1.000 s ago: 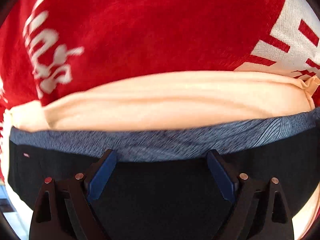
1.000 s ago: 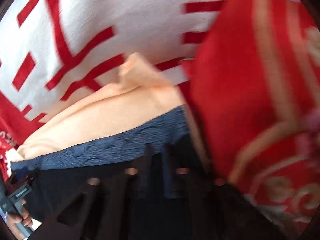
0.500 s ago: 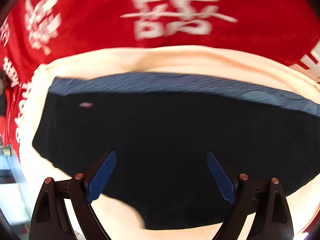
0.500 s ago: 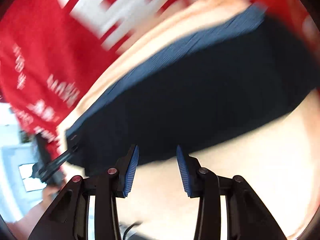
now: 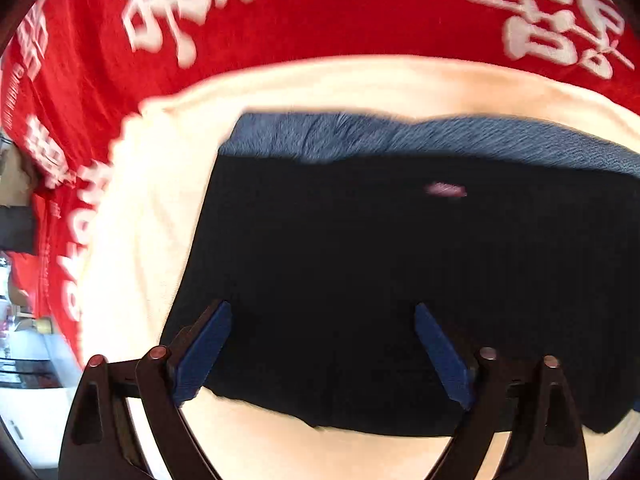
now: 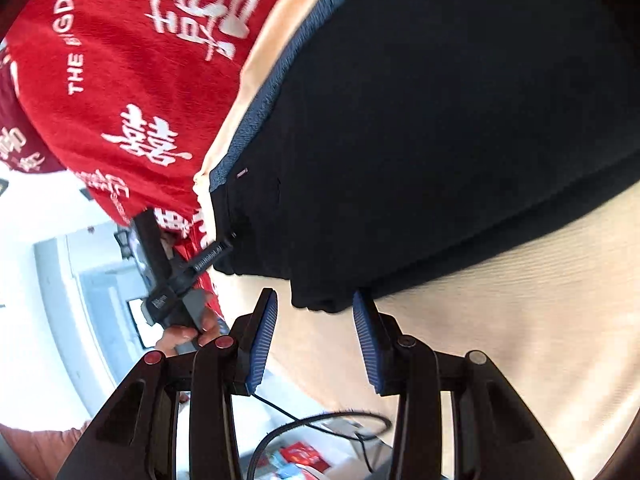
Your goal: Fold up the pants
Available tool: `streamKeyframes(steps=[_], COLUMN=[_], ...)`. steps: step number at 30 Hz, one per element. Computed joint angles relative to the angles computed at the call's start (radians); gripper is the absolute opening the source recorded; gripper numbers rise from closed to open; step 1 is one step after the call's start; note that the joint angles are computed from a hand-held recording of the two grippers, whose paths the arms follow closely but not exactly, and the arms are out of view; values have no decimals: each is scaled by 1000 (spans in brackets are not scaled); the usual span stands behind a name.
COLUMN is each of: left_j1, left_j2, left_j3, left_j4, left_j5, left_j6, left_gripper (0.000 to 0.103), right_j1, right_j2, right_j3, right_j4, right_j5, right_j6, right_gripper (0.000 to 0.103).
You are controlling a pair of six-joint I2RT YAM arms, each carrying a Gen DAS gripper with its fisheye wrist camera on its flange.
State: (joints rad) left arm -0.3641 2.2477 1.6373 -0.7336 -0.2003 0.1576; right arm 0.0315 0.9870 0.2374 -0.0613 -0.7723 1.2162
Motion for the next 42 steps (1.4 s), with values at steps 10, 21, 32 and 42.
streamKeyframes(steps=[10,21,32,42], left_j1=[100,87,-178,-179], left_j2=[21,-53,-140,-93], left_j3=[19,-94,-175,-87], left_j4=[6,54,22,-66], left_j5=[174,116,295,234], left_j6=[99,157,-31,-22], left_gripper=[103,103,103,103], right_j1=[-80,45,-424,-693], right_j2=[20,-167,114,104], right_j3=[75,96,469,483], right_j4=[-90,-378,-912,-1043], right_j5=[24,167,386,251], right_j6=[8,-17,-925,-1178], right_gripper=[9,15,31,30])
